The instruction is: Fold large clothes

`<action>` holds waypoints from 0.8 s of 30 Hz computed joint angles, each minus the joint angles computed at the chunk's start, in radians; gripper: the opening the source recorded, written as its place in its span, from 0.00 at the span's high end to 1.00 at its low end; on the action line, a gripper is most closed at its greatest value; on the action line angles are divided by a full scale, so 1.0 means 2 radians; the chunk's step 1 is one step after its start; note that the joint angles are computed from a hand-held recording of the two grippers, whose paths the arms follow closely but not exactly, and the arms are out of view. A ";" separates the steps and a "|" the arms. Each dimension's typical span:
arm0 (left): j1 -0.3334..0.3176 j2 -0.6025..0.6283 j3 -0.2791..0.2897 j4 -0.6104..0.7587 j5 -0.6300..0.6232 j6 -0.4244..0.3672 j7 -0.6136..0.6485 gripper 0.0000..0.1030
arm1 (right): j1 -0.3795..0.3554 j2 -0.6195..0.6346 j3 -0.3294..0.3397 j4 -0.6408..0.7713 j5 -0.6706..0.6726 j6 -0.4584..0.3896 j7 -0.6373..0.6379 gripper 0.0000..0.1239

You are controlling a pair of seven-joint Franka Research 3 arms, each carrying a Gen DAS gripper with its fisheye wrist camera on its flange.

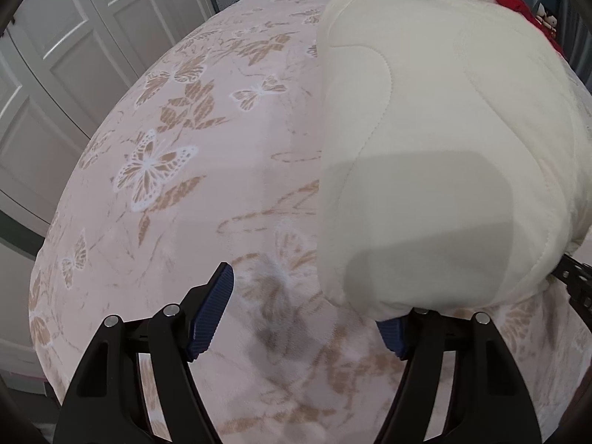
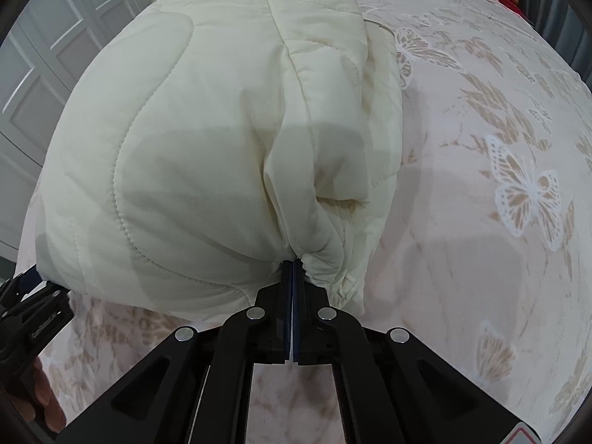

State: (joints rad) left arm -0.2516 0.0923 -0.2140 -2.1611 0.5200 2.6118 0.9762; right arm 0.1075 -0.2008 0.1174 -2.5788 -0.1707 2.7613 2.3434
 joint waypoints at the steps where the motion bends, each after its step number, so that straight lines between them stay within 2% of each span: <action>1: -0.001 -0.004 -0.001 -0.001 -0.002 -0.001 0.001 0.35 | -0.001 0.001 0.000 0.002 -0.002 -0.002 0.000 1.00; 6: -0.004 -0.044 -0.009 -0.026 -0.034 0.001 0.014 0.36 | -0.002 -0.001 0.006 0.015 -0.026 -0.033 0.012 1.00; 9: -0.007 -0.078 -0.013 -0.048 -0.055 0.010 0.026 0.35 | 0.003 -0.039 0.018 0.009 -0.040 -0.068 0.036 1.00; 13: -0.013 -0.117 -0.018 -0.071 -0.075 0.015 0.036 0.34 | 0.014 -0.128 0.030 -0.039 -0.012 -0.074 0.058 0.86; 18: -0.024 -0.172 -0.027 -0.106 -0.087 0.019 0.028 0.25 | 0.006 -0.235 0.084 -0.078 -0.018 -0.109 0.091 0.63; 21: -0.030 -0.202 -0.031 -0.132 -0.089 0.026 0.016 0.19 | 0.007 -0.291 0.110 -0.096 -0.029 -0.132 0.104 0.55; 24: -0.035 -0.235 -0.039 -0.160 -0.088 0.026 -0.001 0.14 | 0.022 -0.341 0.127 -0.113 -0.026 -0.154 0.118 0.51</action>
State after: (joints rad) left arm -0.3214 -0.3773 -0.2911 -2.4812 0.3444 2.6636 0.9737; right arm 0.1519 -0.8826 0.3722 -2.8040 -0.2226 2.4530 2.5789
